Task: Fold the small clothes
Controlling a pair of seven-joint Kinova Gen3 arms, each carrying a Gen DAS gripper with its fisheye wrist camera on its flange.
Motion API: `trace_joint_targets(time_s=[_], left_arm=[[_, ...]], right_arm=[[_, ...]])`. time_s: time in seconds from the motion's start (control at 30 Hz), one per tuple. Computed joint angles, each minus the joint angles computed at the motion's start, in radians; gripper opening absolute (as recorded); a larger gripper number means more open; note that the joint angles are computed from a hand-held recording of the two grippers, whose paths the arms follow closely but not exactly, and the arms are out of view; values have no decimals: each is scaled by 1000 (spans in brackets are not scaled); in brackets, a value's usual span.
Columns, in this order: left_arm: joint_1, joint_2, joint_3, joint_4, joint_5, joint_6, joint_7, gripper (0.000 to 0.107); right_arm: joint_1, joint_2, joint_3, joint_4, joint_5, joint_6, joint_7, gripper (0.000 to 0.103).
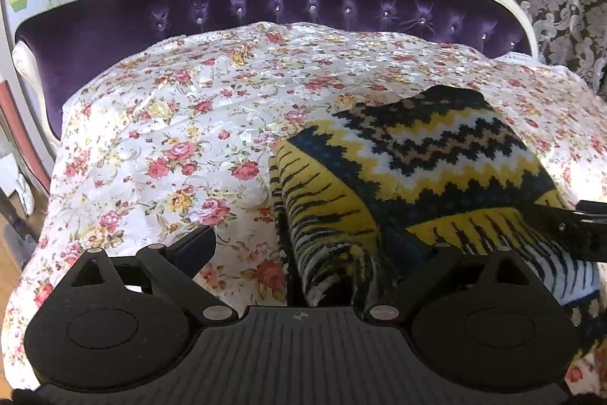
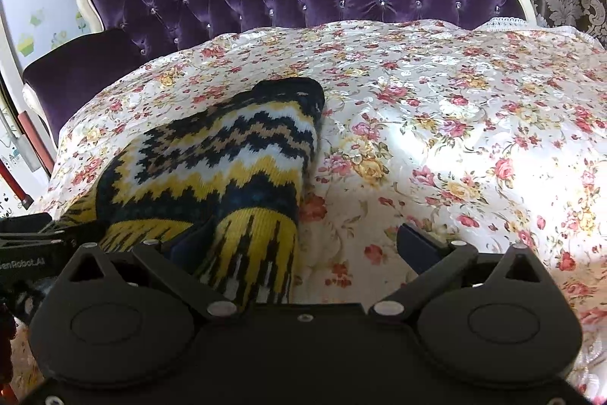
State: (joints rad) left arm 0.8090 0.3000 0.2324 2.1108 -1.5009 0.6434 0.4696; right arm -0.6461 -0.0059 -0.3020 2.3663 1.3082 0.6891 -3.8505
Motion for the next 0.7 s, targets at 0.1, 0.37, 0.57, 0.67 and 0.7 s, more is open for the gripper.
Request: trace_joint_targets(time_s=[0.1,0.37,0.57,0.67,0.7], left_arm=[[28,13,5,-13,21,56,-10,97],[81,25,9,-33,58,147,-22,96],[71,-15,13,-16,80,119,-24,96],[80,-34,23,-21,121,147,-33,96],[88,-37,27,-27,140,168,-40,96]], right_arm=[[-15,-4,-14,-5,-28,29,13,103],[-58,-25,-47,-5,-85,99,31,103],[-83,-66,-83,-2,-127,146,45,103],[-99,-92,-113,0,-150,192,29,103],[-101,-102,-120,1,-156,200,21,103]])
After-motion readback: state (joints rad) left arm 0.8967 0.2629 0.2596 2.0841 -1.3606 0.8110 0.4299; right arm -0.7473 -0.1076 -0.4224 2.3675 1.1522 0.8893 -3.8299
